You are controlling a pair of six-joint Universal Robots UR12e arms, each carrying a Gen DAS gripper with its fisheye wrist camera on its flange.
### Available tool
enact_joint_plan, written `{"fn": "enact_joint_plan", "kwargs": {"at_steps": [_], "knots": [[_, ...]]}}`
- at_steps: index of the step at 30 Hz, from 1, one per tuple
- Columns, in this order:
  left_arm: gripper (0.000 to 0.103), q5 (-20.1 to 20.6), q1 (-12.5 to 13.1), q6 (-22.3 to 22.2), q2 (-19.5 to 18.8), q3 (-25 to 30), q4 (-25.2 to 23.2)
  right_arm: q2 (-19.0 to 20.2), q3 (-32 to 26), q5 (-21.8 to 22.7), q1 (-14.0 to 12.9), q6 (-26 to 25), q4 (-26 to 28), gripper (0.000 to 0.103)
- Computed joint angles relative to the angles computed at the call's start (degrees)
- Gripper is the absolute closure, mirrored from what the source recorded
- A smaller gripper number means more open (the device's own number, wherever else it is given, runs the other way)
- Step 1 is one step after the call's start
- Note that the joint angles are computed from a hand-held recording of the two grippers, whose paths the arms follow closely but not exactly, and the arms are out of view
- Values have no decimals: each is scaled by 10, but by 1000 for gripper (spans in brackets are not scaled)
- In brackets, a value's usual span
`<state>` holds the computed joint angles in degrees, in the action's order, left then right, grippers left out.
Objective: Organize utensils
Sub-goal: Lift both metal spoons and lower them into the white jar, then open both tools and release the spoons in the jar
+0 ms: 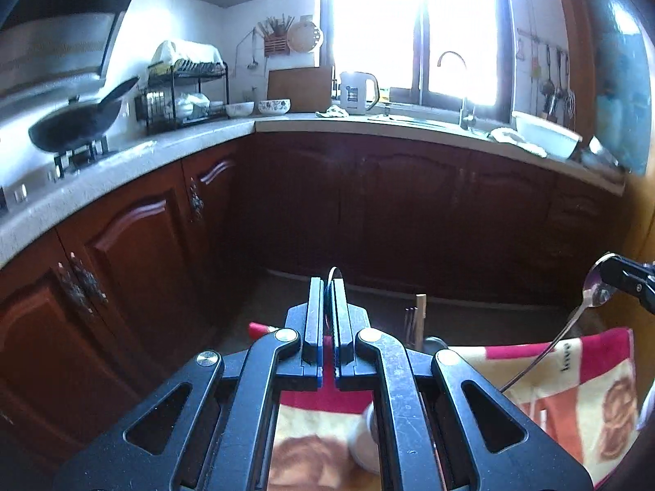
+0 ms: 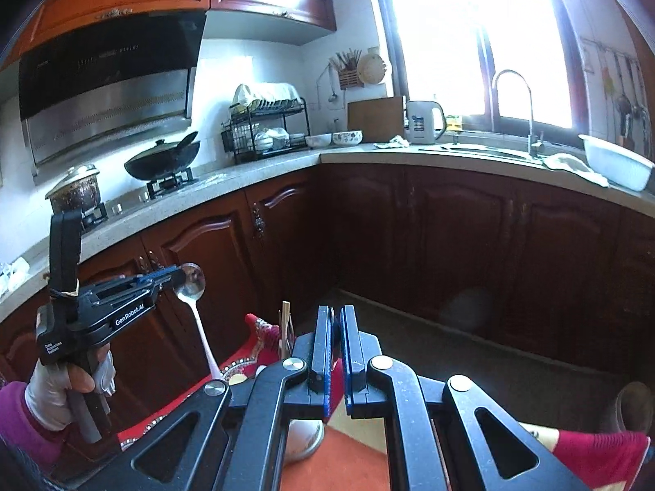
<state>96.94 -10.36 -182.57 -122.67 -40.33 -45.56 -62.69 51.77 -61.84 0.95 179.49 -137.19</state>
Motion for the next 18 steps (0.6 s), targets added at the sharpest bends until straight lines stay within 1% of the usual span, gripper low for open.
{"fn": "enact_joint_plan", "kwargs": {"at_steps": [4,6,8,12,18], "knots": [[101,38,-9,46,-11,2,10,19,-28,-24,14,-46,28,99],[101,50,-12,57,-14,0,12,26,-40,-32,19,-69,40,99],[101,52,-14,65,-19,2,6,34,-50,-37,25,-89,55,99],[101,64,-21,87,-23,-4,7,50,-72,-42,32,-107,88,99],[101,65,-25,93,-30,-5,-5,71,-96,-38,38,-121,136,99]]}}
